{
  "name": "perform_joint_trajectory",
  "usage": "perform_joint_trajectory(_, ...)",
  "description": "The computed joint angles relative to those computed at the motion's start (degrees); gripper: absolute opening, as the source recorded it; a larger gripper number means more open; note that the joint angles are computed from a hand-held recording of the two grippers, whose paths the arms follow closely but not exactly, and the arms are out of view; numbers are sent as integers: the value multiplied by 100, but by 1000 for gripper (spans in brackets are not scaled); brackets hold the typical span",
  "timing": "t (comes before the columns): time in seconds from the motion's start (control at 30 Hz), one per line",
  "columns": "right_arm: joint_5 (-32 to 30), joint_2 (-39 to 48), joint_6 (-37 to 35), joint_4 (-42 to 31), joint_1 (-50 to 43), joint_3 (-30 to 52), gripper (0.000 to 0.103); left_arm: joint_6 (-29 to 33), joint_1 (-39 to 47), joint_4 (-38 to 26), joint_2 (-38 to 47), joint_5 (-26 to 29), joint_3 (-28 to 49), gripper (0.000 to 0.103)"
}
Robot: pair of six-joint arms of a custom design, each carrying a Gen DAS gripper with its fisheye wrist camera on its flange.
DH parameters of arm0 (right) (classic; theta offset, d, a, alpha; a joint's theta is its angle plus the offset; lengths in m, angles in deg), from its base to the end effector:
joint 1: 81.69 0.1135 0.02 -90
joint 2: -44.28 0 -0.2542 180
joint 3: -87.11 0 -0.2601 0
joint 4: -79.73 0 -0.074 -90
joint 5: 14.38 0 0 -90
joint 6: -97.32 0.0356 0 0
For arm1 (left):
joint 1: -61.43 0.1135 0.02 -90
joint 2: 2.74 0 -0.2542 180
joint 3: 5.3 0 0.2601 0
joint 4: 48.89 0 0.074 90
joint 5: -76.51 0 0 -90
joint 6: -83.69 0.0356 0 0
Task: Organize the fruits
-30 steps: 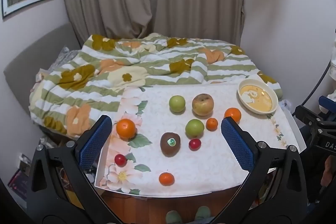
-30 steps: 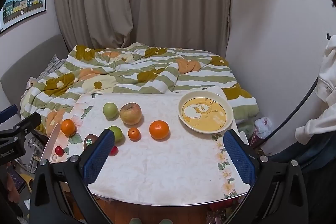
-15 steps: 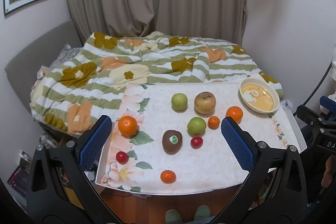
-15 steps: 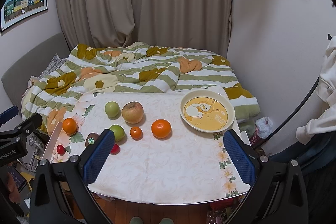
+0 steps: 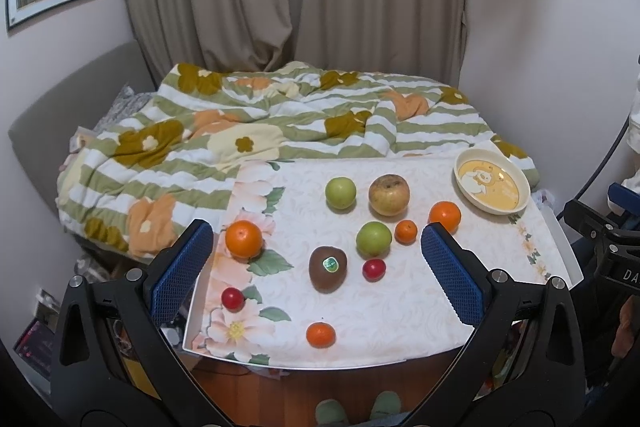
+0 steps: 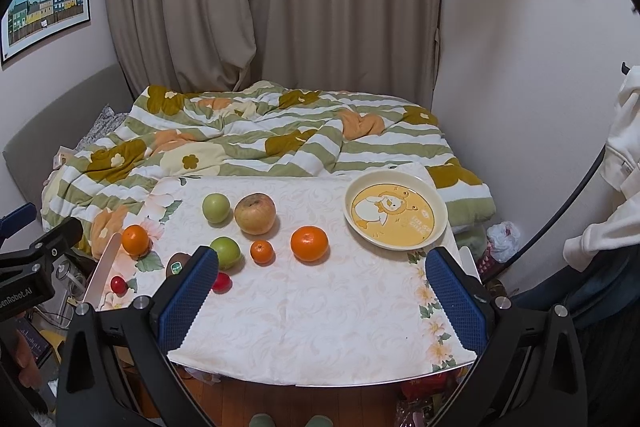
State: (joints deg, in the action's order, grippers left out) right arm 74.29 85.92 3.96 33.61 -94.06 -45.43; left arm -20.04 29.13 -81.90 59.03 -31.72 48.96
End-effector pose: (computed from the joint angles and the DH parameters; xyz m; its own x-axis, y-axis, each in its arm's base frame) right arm 0.1685 -0.0361 0.2379 -0.6422 0.0809 -0.7622 0.1595 0.9867 -0.0297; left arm 0.2085 -0.1186 0.2334 -0.6062 0.1165 -0.7867 0.1674 0.9857 0.0170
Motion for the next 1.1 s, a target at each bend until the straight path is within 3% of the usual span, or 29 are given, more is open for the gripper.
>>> perform_joint_trajectory(1.1, 17, -93, 66, -60, 51, -17, 103, 8, 28, 26, -90, 48, -82, 103)
